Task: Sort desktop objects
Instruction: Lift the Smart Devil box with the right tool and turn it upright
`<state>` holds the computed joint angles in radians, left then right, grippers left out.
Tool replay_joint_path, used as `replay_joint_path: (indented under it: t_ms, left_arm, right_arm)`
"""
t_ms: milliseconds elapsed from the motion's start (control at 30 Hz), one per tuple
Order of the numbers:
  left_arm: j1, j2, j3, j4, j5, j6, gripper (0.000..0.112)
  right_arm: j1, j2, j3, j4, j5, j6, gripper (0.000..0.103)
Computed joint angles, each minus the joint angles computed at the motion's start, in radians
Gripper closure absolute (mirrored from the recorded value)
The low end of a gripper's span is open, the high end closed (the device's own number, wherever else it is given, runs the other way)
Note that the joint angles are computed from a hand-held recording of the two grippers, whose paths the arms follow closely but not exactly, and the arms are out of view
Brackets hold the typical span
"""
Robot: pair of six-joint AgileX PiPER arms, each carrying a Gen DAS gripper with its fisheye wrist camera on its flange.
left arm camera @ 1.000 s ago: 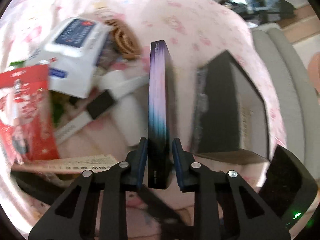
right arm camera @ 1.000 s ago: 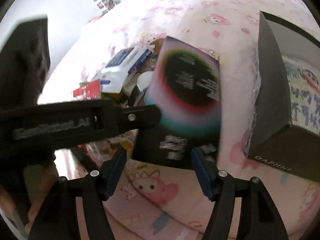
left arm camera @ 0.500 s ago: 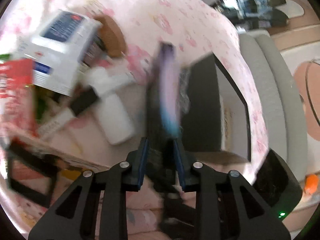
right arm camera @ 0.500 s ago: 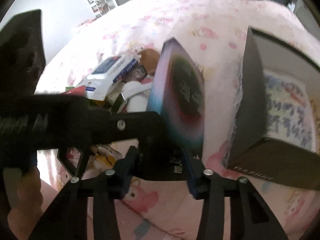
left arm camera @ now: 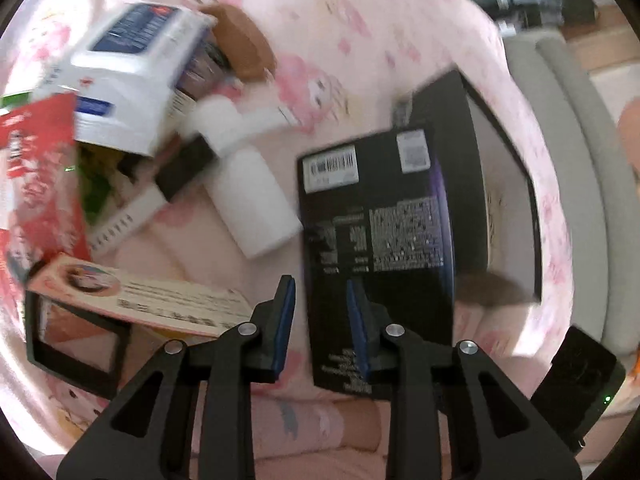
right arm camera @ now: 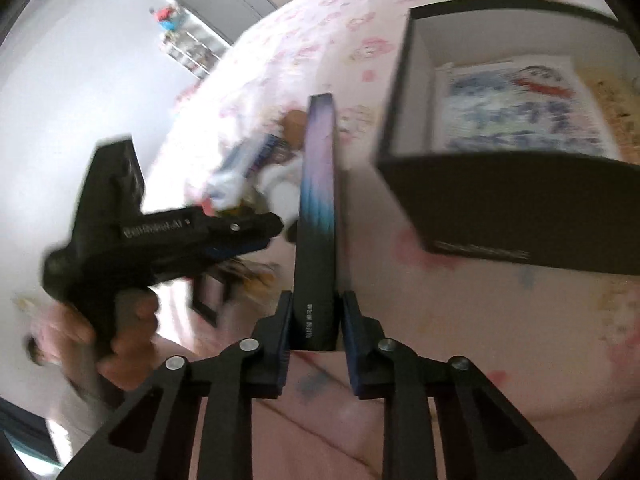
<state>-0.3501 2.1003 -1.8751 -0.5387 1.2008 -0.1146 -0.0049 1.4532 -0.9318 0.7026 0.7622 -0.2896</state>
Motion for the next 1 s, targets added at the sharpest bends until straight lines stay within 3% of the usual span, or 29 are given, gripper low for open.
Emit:
replay_joint_path:
  t_ms: [200,300,467,600,733,1000]
  left_arm:
    - [-0.019,0.016,0.035,-0.026,-0.001,-0.062,0.082]
    - [-0.036,0.001,0.086,-0.015,-0.034,-0.092,0.082]
    - [-0.066,-0.010,0.129,-0.034,-0.090,-0.100,0.081]
    - [-0.006,-0.051,0.228,-0.260,-0.161,0.032,0.064]
    - [0.010,-0.091,0.274,-0.357,-0.214,0.120,0.063]
    - [0.040,-0.111,0.332,-0.535,-0.228,0.234,0.058]
  right_arm:
    - [0.037,0.081,-0.112,-0.186,0.037,0.070,0.082]
    - [0.017,0.130,-0.173,-0.176,0.058,0.015,0.082]
    - [-0.023,0.132,-0.117,-0.051,-0.004,-0.100,0.084]
    - [-0.070,0.070,-0.051,0.073,-0.030,-0.216,0.086]
    - [-0.021,0.001,-0.033,0.068,-0.130,-0.261,0.087]
    - [0.018,-0.010,-0.022,0.035,-0.152,-0.264,0.086]
